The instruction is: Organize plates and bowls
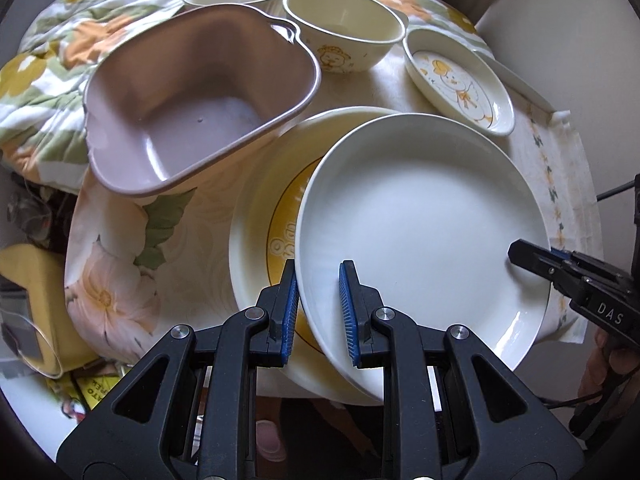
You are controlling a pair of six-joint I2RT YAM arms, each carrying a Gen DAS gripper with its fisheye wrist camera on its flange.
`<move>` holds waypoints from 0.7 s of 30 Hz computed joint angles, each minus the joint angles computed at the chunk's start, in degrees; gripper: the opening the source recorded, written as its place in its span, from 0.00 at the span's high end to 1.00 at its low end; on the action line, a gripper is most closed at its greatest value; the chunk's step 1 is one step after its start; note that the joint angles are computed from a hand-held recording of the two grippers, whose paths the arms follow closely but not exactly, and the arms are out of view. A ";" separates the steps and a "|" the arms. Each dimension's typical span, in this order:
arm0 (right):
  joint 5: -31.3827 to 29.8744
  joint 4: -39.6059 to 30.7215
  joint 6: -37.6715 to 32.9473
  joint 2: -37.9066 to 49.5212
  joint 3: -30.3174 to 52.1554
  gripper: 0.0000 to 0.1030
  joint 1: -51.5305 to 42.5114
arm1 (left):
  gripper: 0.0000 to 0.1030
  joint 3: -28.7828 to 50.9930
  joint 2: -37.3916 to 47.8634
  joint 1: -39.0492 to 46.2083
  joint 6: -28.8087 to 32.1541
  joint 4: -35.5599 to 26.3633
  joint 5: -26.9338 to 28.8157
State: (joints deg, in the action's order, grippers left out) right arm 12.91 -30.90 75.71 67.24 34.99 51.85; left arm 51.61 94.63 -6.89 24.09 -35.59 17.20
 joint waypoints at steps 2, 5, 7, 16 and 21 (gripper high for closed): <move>0.24 -0.06 0.37 1.32 0.51 0.85 -0.18 | 0.83 -0.08 0.83 -0.45 0.68 0.98 -0.72; 0.37 -0.14 0.80 3.18 1.38 0.85 -0.61 | 0.83 -0.42 1.24 -1.36 1.23 2.17 -1.89; 0.40 0.10 1.31 4.38 1.92 0.85 -0.86 | 0.83 -0.55 1.60 -1.93 1.80 3.02 -2.68; 1.51 -2.90 -0.39 10.19 6.22 0.85 -1.04 | 0.83 -5.14 -2.21 -7.22 3.08 9.53 -10.22; 2.79 -5.38 -3.35 13.29 9.03 0.85 -0.98 | 0.83 -7.40 -4.14 -8.90 3.89 12.37 -13.62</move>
State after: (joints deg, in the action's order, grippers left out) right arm 15.70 -36.28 72.36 80.53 44.03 50.87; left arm 44.21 90.49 -15.79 27.99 -23.22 3.58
